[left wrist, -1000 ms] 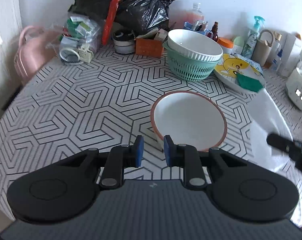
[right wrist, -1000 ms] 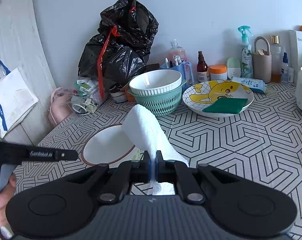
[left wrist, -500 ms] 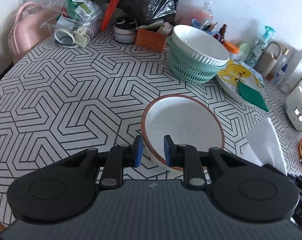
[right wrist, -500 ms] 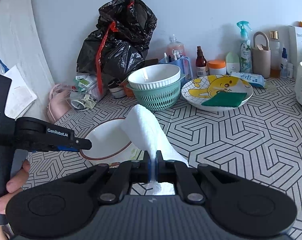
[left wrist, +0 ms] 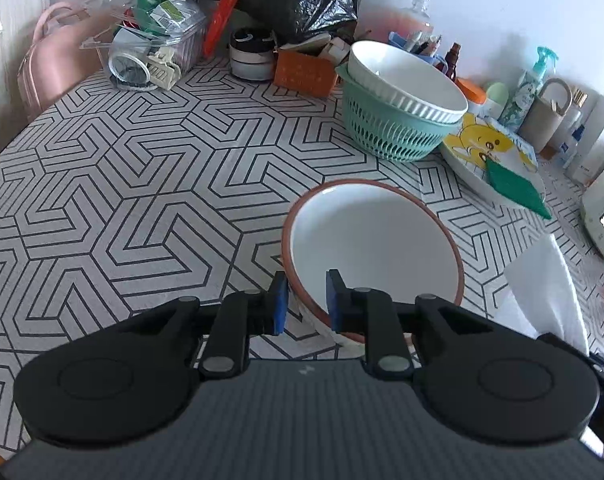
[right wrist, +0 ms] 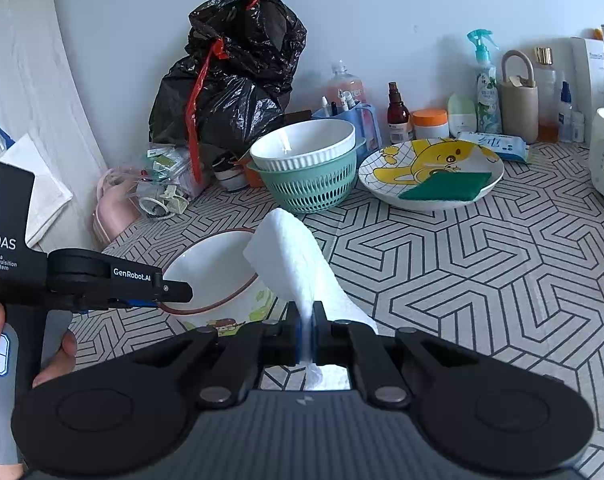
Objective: Clean bowl
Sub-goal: 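Grasp the bowl rim with the left gripper and tilt the bowl up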
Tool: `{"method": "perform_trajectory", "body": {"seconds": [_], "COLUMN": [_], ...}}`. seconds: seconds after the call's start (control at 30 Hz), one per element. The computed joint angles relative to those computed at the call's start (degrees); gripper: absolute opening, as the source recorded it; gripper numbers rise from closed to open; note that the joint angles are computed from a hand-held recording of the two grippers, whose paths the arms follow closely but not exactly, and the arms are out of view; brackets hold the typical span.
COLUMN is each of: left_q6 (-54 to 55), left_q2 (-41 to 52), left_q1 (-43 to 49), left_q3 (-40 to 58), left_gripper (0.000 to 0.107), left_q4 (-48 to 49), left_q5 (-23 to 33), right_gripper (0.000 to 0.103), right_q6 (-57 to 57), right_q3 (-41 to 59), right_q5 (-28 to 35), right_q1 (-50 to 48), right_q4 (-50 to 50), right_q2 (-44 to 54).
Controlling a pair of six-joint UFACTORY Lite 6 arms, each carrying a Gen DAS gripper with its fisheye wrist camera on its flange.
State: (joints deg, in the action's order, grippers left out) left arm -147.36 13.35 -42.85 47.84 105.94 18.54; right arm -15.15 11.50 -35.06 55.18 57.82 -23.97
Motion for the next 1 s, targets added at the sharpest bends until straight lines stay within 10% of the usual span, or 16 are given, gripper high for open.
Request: {"method": "perform_trajectory", "body": {"seconds": [1.0], "left_q6": [2.8], "left_q2": [-2.2], "left_q1": [2.2], "left_q3": [-10.4], "left_gripper": [0.029], "left_q4": [7.8], "left_q5": [4.1], "right_gripper": [0.005], "right_q6": [20.7], "right_q3": [5.4], "right_q5": [-0.8], "right_q1": [-3.9], "right_q4": [-23.4], "right_q2": [9.8]}}
